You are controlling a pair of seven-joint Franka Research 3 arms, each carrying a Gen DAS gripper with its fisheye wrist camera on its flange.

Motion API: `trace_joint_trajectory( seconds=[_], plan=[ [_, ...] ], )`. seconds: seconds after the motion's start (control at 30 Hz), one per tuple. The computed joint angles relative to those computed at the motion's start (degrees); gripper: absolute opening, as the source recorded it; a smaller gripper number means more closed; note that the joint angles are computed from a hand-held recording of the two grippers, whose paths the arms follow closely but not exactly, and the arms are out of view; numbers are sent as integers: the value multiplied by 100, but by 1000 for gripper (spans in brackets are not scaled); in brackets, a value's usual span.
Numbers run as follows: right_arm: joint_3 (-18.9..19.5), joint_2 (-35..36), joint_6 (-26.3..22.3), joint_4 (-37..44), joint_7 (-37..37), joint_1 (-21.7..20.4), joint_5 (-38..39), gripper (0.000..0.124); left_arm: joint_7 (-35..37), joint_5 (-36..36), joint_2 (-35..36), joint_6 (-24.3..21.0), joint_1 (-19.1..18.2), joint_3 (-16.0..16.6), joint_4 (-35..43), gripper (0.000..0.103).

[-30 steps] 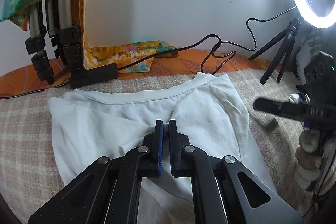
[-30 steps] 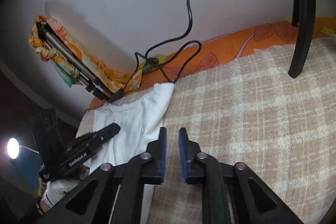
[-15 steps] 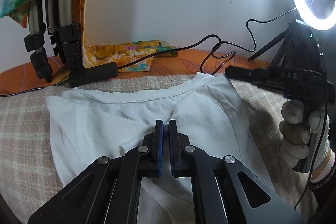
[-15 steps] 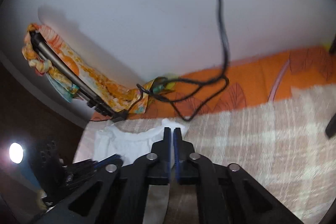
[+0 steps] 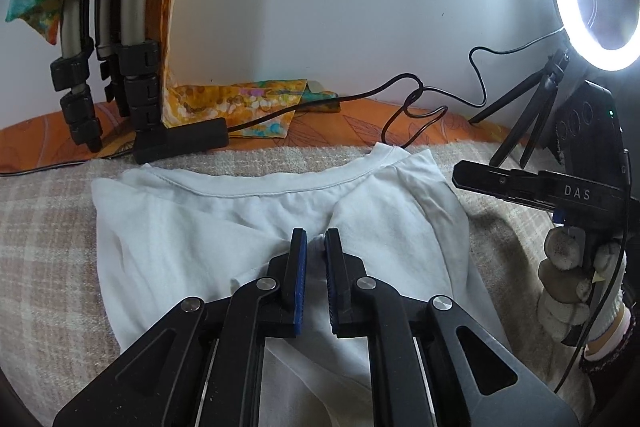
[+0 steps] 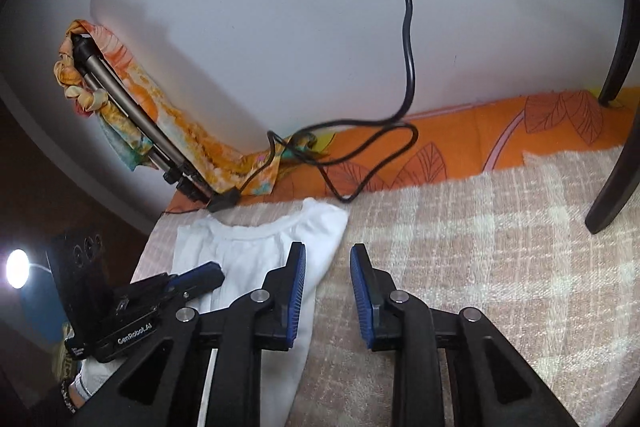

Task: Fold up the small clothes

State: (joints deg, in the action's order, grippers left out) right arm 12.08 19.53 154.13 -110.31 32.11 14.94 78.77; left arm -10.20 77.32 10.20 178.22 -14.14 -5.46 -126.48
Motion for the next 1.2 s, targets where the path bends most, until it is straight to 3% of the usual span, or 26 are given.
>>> trace_joint_trajectory(
  seconds=[0.13, 0.17, 0.2, 0.27, 0.33, 0.4, 0.43, 0.47, 0.5, 0.57, 0.63, 0.7, 0.77, 0.87, 0.97, 1.07, 1.2],
  plan=[
    [0, 228, -196, 261, 304, -7, -249, 24, 381, -335, 1, -160, -16, -75, -16, 8],
    [39, 244, -209, 284, 214, -36, -193, 8, 409, -360, 35, -152, -23, -61, 12, 8],
    [69, 239, -172, 302, 98, -29, -185, 0, 435, -387, 36, -163, -39, -51, 13, 8],
    [-9, 253, 388, 352, 397, 286, -768, 0, 550, -482, 71, -197, -58, -44, 44, 8],
    [-252, 264, 1078, 336, 1162, 726, -1902, 0, 588, -514, 82, -181, -83, -16, 56, 9],
    [-379, 289, 1131, 368, 1726, 892, -2552, 0, 262, -211, 62, -25, -131, 107, 58, 11],
    [-603, 280, 1288, 310, 2255, 1116, -3048, 6, 92, -33, 10, 54, -129, 149, 31, 15],
    [-636, 266, 1384, 255, 2493, 1147, -3278, 25, -130, 209, -97, 56, -133, 177, -27, 15],
    [-479, 219, 1350, 212, 2401, 977, -3106, 36, -669, 805, -247, 37, -139, 213, -57, 15],
    [27, 155, 1315, 133, 1936, 438, -2544, 38, -1348, 1646, -641, -130, -25, 146, -243, 21],
    [353, 172, 1076, 157, 1547, 12, -2047, 38, -1340, 1748, -996, -287, 172, 79, -516, 32],
    [606, 248, 714, 249, 986, -337, -1279, 38, -812, 1224, -1169, -329, 410, 44, -742, 33],
    [560, 306, 507, 308, 757, -363, -931, 38, -518, 811, -1100, -51, 690, 63, -796, 34],
    [372, 372, 393, 412, 836, -175, -1055, 38, 201, -34, -846, 383, 1014, 21, -851, 37],
    [235, 416, 325, 486, 1038, -24, -1372, 38, 241, -149, -564, 691, 1089, 85, -757, 37],
    [185, 515, 158, 625, 1220, 57, -1736, 37, 300, -267, -318, 870, 912, 256, -596, 37],
    [149, 622, 361, 735, 1526, 224, -2189, 35, 434, -198, -156, 564, 527, 438, -331, 31]
  ],
)
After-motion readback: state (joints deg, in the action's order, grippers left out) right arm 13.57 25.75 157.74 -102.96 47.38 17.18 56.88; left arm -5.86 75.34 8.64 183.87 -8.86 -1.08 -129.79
